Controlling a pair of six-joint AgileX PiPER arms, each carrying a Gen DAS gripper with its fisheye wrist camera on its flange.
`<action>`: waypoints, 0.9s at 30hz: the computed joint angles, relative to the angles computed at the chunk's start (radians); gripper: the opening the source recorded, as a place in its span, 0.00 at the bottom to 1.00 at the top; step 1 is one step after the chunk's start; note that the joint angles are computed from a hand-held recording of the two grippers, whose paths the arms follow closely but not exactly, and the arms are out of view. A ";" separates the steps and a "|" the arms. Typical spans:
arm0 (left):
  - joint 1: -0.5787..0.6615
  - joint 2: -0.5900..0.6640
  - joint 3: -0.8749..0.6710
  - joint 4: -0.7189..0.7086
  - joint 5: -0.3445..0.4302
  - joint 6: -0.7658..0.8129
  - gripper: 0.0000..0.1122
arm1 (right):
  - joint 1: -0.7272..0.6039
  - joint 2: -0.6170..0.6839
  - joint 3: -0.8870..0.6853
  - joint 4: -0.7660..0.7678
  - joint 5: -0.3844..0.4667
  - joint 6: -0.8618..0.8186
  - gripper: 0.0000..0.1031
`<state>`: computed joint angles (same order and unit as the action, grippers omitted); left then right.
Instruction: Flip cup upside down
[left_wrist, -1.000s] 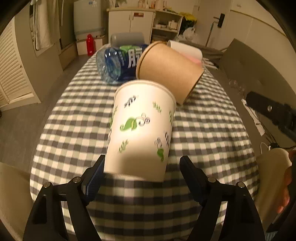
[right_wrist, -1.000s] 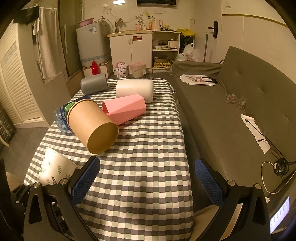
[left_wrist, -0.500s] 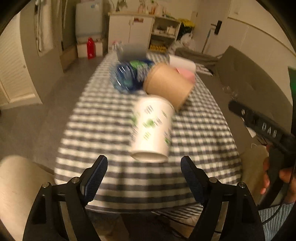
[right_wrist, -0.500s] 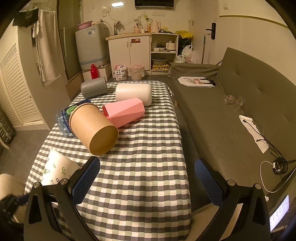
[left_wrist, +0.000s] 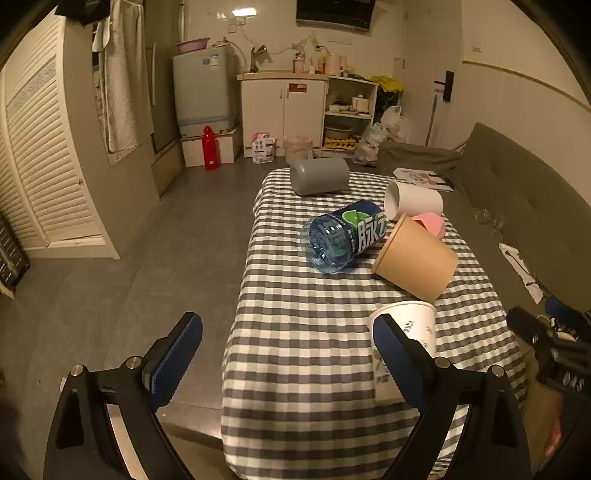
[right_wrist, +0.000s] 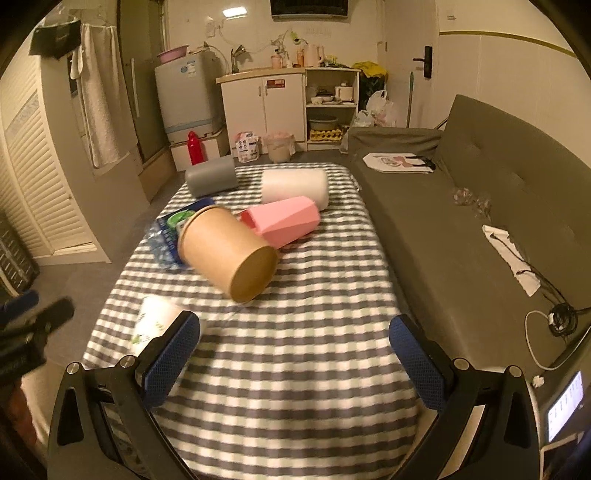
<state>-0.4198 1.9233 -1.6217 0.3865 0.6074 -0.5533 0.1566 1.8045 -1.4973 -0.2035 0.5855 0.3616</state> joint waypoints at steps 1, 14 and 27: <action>0.003 0.001 0.009 0.001 -0.012 0.009 0.86 | 0.018 0.003 -0.002 -0.014 0.008 0.016 1.00; 0.123 -0.038 0.166 -0.077 -0.131 0.020 0.86 | 0.188 0.132 -0.082 -0.024 0.109 0.091 1.00; 0.173 -0.043 0.186 -0.167 -0.152 0.070 0.86 | 0.218 0.271 -0.185 0.078 0.158 0.023 0.69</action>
<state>-0.2465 1.8801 -1.4353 0.2200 0.4550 -0.4831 0.3751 2.0752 -1.6824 -0.1257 0.7440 0.3844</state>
